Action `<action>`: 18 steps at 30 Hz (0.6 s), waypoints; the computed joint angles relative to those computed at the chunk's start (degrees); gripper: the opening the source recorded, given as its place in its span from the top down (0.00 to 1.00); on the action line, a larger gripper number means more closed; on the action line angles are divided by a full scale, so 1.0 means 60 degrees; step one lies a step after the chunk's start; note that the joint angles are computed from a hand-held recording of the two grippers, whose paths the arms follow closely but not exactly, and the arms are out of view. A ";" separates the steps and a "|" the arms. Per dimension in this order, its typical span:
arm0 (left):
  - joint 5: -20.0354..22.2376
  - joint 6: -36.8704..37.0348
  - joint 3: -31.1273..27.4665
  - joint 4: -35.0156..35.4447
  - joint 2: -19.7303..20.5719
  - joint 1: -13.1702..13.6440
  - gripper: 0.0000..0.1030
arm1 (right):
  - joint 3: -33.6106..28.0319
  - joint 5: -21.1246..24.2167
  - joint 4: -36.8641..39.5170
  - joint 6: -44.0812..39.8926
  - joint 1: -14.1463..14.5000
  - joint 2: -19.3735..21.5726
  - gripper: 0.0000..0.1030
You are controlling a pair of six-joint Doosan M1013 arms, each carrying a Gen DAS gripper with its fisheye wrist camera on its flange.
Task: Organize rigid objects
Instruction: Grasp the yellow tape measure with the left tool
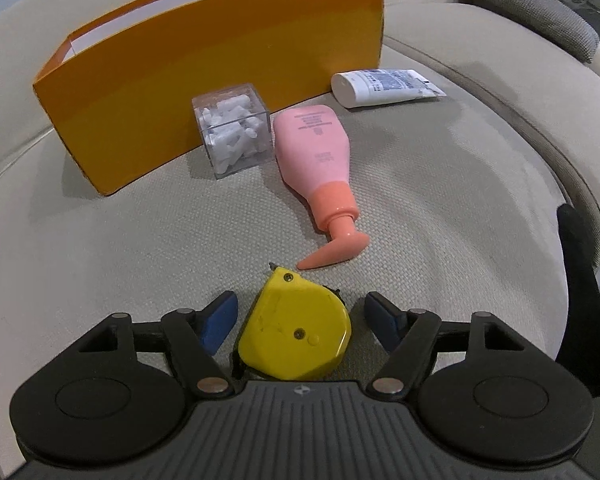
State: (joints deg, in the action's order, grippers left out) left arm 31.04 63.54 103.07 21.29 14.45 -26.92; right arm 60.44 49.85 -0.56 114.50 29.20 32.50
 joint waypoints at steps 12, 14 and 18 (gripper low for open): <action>-0.0412 0.0547 0.0319 0.0013 -0.0215 -0.0021 0.36 | -0.0300 0.0469 -0.0306 -0.0064 0.0142 0.0260 0.05; -0.0480 0.0685 0.0365 -0.0188 -0.0241 0.0018 0.41 | -0.0341 0.0564 -0.0367 -0.0162 0.0161 0.0306 0.05; -0.0457 0.0146 0.0359 -0.0349 -0.0239 0.0093 0.42 | -0.0422 0.0796 -0.0548 -0.0137 0.0158 0.0391 0.05</action>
State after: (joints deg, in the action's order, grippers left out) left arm 28.30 64.41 105.23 19.20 13.02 -26.36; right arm 57.90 54.63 -3.85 113.68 30.15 34.85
